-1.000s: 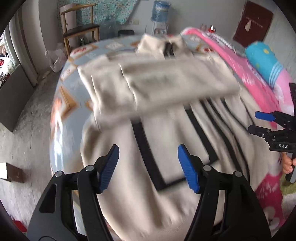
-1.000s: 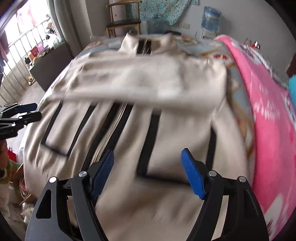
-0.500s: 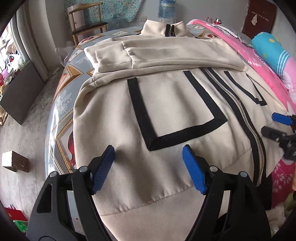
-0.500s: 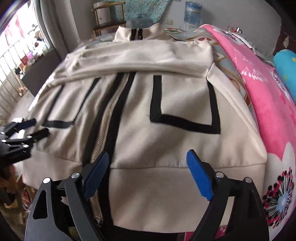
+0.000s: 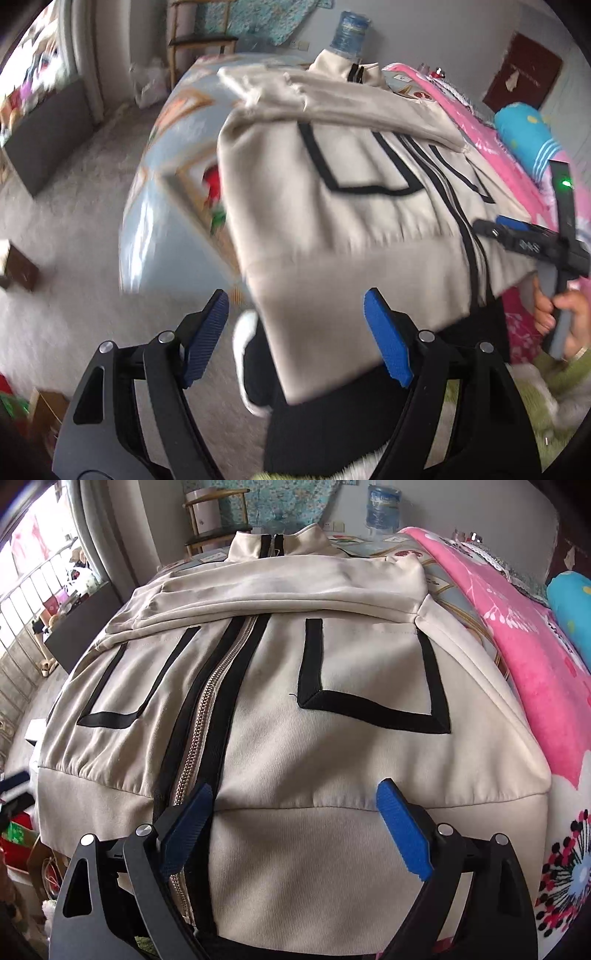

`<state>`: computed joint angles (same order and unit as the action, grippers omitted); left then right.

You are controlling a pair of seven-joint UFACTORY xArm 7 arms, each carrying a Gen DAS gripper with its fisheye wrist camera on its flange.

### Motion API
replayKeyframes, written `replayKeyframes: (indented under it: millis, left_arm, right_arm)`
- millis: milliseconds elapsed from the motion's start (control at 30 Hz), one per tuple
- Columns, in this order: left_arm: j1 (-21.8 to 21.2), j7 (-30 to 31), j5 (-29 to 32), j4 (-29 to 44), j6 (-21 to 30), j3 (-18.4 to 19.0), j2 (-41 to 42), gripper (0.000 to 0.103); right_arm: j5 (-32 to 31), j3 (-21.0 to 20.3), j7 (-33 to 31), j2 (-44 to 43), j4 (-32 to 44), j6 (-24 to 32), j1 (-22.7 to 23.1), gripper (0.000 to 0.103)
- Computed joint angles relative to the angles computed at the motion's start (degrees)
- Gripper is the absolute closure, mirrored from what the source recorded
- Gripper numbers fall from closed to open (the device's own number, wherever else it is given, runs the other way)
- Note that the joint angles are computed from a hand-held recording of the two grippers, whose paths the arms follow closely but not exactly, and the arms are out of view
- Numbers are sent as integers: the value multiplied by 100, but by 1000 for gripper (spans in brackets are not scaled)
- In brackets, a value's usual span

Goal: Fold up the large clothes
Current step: 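Grasp the jacket hem with the left tool and lift it up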

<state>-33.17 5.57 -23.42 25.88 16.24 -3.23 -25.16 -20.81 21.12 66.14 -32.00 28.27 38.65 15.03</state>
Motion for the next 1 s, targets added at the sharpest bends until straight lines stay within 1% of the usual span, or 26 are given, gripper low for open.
replayKeyframes:
  millis: [33,67,100,133,167,200,233,300,333,433,500,533,567,633,700,767,833,867,933,1000]
  left_arm:
    - [-270,180,-317,-155,58,248,-156,31]
    - [-415,290,-510,-224,63,362,-203,32]
    - [-507,347,-673,-301,68,422,-242,35]
    - [-509,320,-754,-345,84,404,-238,41]
    - [-545,346,-858,-378,82,430,-222,45]
    - [-666,449,-1068,-385,38,542,-161,50]
    - [-828,641,-1341,-381,-37,702,-95,52]
    - [-950,928,-1715,-359,-101,834,-2,53]
    - [-1080,1191,-1995,-275,-96,995,121,53]
    - [-1167,1748,-2583,-21,166,1210,459,53]
    - [-1124,1981,-2858,103,328,1223,626,55]
    - [-1114,2119,-3023,121,376,1219,646,62]
    - [-1154,2385,-3280,136,473,1260,607,67]
    - [-1109,2623,-3457,86,467,1124,467,73]
    - [-1130,3036,-3708,5,390,993,197,74]
    - [-1085,3274,-3913,10,382,883,117,73]
    - [-872,3108,-3845,128,466,718,282,73]
    - [-691,2811,-3654,202,472,559,446,73]
    - [-457,2560,-3555,307,517,371,662,73]
    - [-315,2662,-3707,348,599,318,720,73]
  right_arm:
    - [7,-9,-7,-9,-7,-4,10,15]
    - [11,-4,-2,5,5,2,8,14]
    - [19,-23,-25,2,1,0,17,14]
    - [28,-29,-36,5,4,2,23,14]
    - [38,-32,-43,8,9,7,27,14]
    - [43,-31,-45,14,18,16,27,14]
    - [42,-32,-47,9,16,14,27,14]
    - [44,-31,-47,5,10,3,27,14]
    - [40,-26,-46,10,12,3,23,14]
    - [46,-21,-44,24,26,24,25,14]
    - [52,-33,-60,20,26,27,31,14]
    - [53,-33,-62,18,25,29,32,14]
    - [53,-33,-62,18,25,29,32,14]
    - [51,-37,-71,15,25,32,30,14]
    - [53,-45,-90,18,24,31,33,14]
    - [56,-49,-103,28,27,28,32,14]
    - [61,-48,-113,39,36,28,35,14]
    - [66,-57,-129,41,36,24,39,14]
    - [83,-85,-166,21,14,1,49,14]
    - [109,-96,-186,-23,-26,-39,64,14]
